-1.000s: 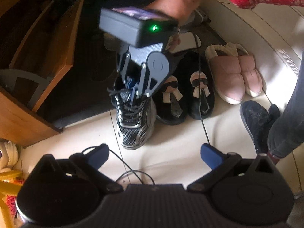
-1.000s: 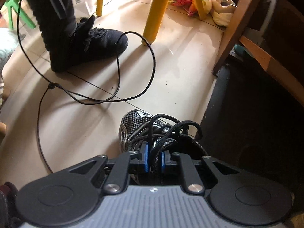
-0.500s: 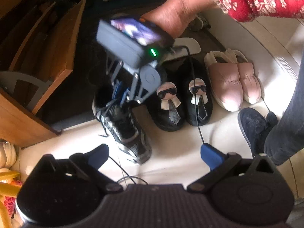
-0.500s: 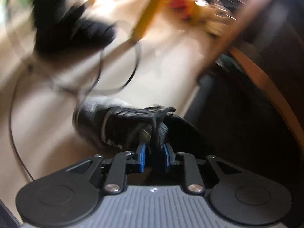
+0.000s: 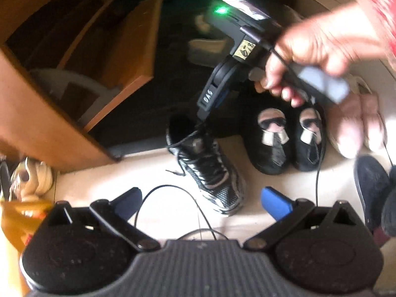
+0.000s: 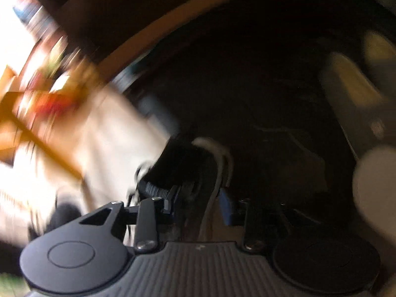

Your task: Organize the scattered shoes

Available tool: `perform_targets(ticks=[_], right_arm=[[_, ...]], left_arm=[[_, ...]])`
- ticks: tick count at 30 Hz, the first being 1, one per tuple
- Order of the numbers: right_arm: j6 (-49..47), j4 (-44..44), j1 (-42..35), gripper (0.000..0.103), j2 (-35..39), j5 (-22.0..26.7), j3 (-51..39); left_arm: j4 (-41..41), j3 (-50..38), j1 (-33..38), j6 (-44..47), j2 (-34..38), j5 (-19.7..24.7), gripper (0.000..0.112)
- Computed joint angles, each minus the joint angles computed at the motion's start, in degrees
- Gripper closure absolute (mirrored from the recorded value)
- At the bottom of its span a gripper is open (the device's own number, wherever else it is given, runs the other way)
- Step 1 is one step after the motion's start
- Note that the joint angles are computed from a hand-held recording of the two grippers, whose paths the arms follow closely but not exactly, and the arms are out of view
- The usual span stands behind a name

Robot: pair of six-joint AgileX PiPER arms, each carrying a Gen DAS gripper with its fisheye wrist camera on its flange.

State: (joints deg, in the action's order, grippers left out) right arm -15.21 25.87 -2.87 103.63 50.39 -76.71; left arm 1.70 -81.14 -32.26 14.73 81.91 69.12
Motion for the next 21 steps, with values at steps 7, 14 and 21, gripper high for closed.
perform_targets(ticks=[7,14,21], right_arm=[[1.06,-4.55,4.87,0.066,2.81,-4.54,-0.32],[6.45,-8.29,6.7,0.082,4.13,-9.09,2.31],[11.99,-10.6,6.3,0.09,0.55,-10.84,6.18]], left_arm=[[-1.18,-0.46,0.74,-1.89,1.15,0.43,0.01],[-2.09,-0.28,0.27,-1.91,1.06,0.6,0.01],[-1.46,-0.35,-0.76,-2.82,1.02,0.49,0.01]])
